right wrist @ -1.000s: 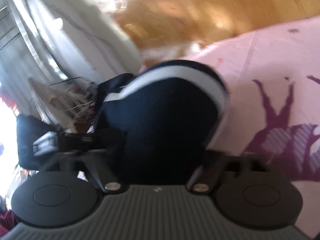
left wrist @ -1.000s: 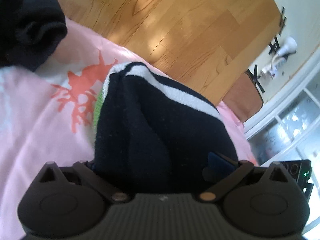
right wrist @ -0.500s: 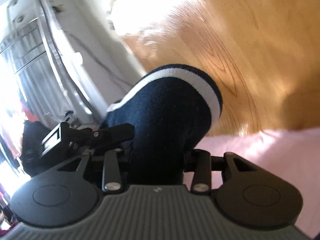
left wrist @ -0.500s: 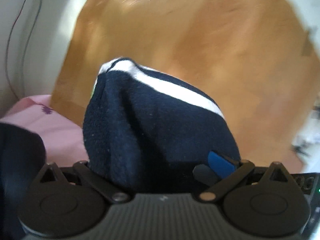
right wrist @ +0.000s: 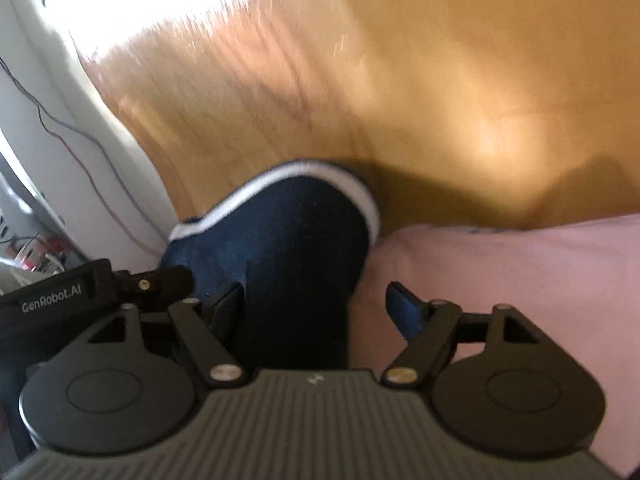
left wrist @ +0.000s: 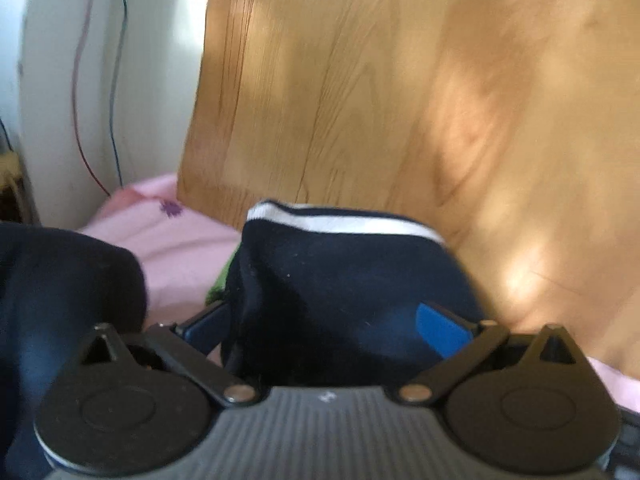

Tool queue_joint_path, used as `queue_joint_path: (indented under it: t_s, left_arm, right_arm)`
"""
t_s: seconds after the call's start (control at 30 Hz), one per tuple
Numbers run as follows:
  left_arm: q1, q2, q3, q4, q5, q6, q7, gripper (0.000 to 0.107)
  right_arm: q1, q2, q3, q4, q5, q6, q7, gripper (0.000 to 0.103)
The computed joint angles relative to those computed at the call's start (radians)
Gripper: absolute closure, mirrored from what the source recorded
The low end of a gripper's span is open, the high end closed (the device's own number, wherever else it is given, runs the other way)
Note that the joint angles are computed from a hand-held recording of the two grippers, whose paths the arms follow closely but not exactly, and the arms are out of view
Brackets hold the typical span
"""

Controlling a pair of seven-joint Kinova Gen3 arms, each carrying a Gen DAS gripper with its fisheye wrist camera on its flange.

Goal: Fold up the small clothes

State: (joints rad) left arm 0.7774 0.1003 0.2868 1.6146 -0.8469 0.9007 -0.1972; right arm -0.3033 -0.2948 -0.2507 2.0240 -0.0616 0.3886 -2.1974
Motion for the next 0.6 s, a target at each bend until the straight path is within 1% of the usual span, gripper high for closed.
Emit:
queue_joint_path:
  t_s: [0.03,0.07,0.1,0.13,0.17,0.2,0.23,0.3,0.33,0.43,0.5,0.6]
  left_arm:
    - [0.042,-0.019,0.001,0.02,-0.041,0.027,0.041,0.005]
    - [0.089,-0.035,0.001,0.039,-0.08,0.059,0.081,0.005]
    - [0.116,-0.05,0.018,0.061,-0.111,0.089,0.122,0.005]
    - [0.126,-0.06,0.047,0.079,-0.136,0.117,0.163,0.005]
    - [0.129,-0.07,0.093,0.101,-0.149,0.158,0.203,0.005]
    - [0.137,-0.072,0.124,0.117,-0.16,0.19,0.244,0.005]
    - [0.147,-0.074,0.145,0.135,-0.169,0.216,0.284,0.005]
    - [0.175,-0.059,0.186,0.147,-0.163,0.289,0.332,0.005]
    - [0.205,-0.045,0.188,0.145,-0.153,0.33,0.346,0.005]
    - [0.259,-0.025,0.204,0.143,-0.124,0.409,0.39,0.005]
    - [0.293,-0.012,0.205,0.142,-0.112,0.446,0.404,0.005]
    - [0.339,0.001,0.203,0.123,-0.109,0.498,0.413,0.005]
  right_arm:
    - [0.028,-0.04,-0.034,0.009,0.021,0.024,-0.028,0.017]
    - [0.038,-0.086,-0.052,0.016,0.026,0.065,-0.045,0.016]
    - [0.03,-0.124,-0.057,0.025,0.025,0.099,-0.045,0.015]
    - [0.035,-0.163,-0.071,0.029,0.02,0.139,-0.048,0.015]
    - [0.05,-0.201,-0.103,0.034,0.018,0.18,-0.062,0.014]
    - [0.059,-0.224,-0.129,0.028,0.027,0.221,-0.08,0.014]
    - [0.078,-0.256,-0.171,0.03,0.041,0.258,-0.115,0.014]
    - [0.128,-0.301,-0.256,0.023,0.039,0.312,-0.162,0.014]
    - [0.136,-0.33,-0.276,0.02,0.037,0.348,-0.179,0.014]
    - [0.177,-0.389,-0.331,0.01,0.051,0.405,-0.208,0.013]
    - [0.205,-0.433,-0.372,0.007,0.055,0.437,-0.213,0.011]
    - [0.23,-0.475,-0.39,0.021,0.026,0.457,-0.221,0.01]
